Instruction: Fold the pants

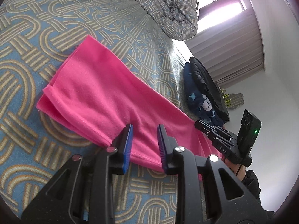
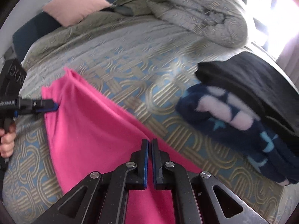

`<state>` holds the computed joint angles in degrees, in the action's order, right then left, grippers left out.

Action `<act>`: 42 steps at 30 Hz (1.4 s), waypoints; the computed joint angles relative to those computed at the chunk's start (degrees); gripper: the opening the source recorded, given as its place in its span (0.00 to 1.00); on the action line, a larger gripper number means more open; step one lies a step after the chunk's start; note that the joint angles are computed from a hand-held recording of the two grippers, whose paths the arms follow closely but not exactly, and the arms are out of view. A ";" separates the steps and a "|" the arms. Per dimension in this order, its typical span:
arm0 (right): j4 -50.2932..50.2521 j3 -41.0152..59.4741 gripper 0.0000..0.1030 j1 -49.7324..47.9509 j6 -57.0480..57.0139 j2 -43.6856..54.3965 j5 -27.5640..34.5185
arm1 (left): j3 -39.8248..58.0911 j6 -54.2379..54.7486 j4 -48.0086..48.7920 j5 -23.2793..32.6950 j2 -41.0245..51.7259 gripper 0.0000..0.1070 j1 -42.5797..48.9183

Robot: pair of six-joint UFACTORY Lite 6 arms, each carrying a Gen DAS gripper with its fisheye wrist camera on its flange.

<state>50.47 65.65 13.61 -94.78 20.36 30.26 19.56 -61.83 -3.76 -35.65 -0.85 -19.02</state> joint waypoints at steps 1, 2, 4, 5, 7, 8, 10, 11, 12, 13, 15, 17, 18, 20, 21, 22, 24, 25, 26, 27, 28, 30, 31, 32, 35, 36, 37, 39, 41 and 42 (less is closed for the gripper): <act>0.02 0.33 0.02 0.17 0.46 0.41 -0.01 | -0.07 0.21 -0.29 0.03 -0.15 0.27 -0.03; 1.13 -0.13 0.02 0.28 -0.35 0.19 -1.13 | 0.02 0.53 -0.63 0.14 -0.15 0.27 -0.06; 1.17 0.85 0.03 0.32 0.88 1.64 -1.99 | -0.03 1.71 -2.17 0.80 -0.74 0.28 -0.34; -0.96 2.67 0.03 0.14 3.91 3.62 -1.08 | 0.00 2.38 -2.84 1.57 -1.29 0.29 -0.40; -2.43 4.74 0.03 -0.64 6.78 5.55 -0.17 | 0.33 5.51 -6.40 4.54 -3.46 0.35 -0.87; -1.80 5.37 0.04 -1.89 7.17 5.42 1.68 | 0.68 7.46 -8.12 5.99 -4.54 0.42 -1.13; -0.58 6.69 0.10 -5.22 8.69 4.11 6.14 | 2.33 14.03 -13.88 10.44 -6.97 0.44 -1.98; -0.23 8.01 0.13 -8.09 9.05 3.13 9.73 | 3.21 16.56 -15.70 12.01 -7.83 0.44 -2.32; -0.17 8.89 0.15 -9.97 9.28 2.45 11.87 | 4.28 19.53 -18.04 13.23 -8.24 0.44 -2.81; -0.41 10.39 0.19 -12.69 9.78 1.89 14.57 | 5.49 23.31 -21.33 14.41 -8.43 0.44 -3.39; -1.27 14.99 0.21 -19.06 10.72 2.07 20.85 | 9.07 32.64 -29.43 17.02 -7.60 0.44 -4.40; -2.28 21.85 0.24 -25.69 11.83 4.71 26.87 | 13.35 40.66 -36.41 19.20 -5.07 0.44 -4.72; -2.56 26.05 0.25 -28.45 12.87 7.06 29.10 | 15.88 43.47 -38.39 20.19 -2.95 0.44 -4.60; -2.79 37.77 0.25 -34.80 16.92 14.47 33.81 | 19.63 46.76 -40.48 21.93 0.78 0.44 -4.06; -3.14 43.30 0.25 -37.42 18.99 18.19 35.99 | 22.24 49.68 -42.63 23.18 3.65 0.44 -3.63; -3.65 49.29 0.25 -39.59 21.11 22.29 37.94 | 23.72 53.39 -45.98 23.69 5.52 0.44 -3.44; -5.59 61.29 0.25 -42.83 24.40 30.90 39.63 | 26.53 62.36 -54.34 24.32 9.55 0.44 -3.13; -7.36 66.63 0.25 -43.44 25.03 34.55 39.80 | 27.53 64.21 -56.26 24.31 11.59 0.44 -2.84; -9.27 69.57 0.25 -43.70 23.96 36.96 39.43 | 28.03 63.67 -56.05 24.02 13.21 0.43 -2.61; -10.74 71.39 0.25 -43.73 22.56 38.91 39.95 | 27.36 60.73 -53.66 22.70 13.72 0.43 -2.78; -11.87 72.67 0.25 -43.49 22.13 40.38 41.12 | 26.22 57.12 -50.30 20.44 13.61 0.43 -3.32; -13.64 68.38 0.25 -42.50 19.46 39.39 40.18 | 25.67 57.09 -50.43 17.94 14.48 0.43 -4.28; -13.30 63.32 0.25 -42.15 17.04 36.85 37.71 | 25.98 59.52 -52.91 17.01 14.98 0.43 -4.91; -12.86 59.18 0.26 -41.35 14.63 34.86 35.89 | 26.35 62.49 -55.78 16.17 15.46 0.43 -5.54; -10.45 44.61 0.44 -38.37 6.51 26.71 28.31 | 27.41 66.77 -59.56 15.13 16.53 0.43 -6.18; -9.03 40.02 0.49 -37.49 2.99 24.14 24.87 | 27.09 64.43 -57.58 15.06 16.35 0.43 -6.13; -7.95 36.32 0.56 -36.06 0.40 22.23 21.09 | 26.43 60.95 -54.41 14.70 16.08 0.43 -5.95; -10.27 35.29 0.56 -33.67 1.62 22.70 17.86 | 24.60 51.88 -45.89 13.95 15.33 0.43 -5.09; -12.10 37.37 0.31 -32.56 4.64 25.05 19.05 | 23.46 46.33 -40.67 13.25 14.90 0.43 -4.49; -10.72 36.56 0.22 -32.84 3.13 24.62 18.52 | 23.17 45.19 -39.67 12.94 14.78 0.43 -4.45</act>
<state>39.74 102.21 -19.23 -91.65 44.97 48.78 42.73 -16.64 -43.43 -22.70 13.93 -23.47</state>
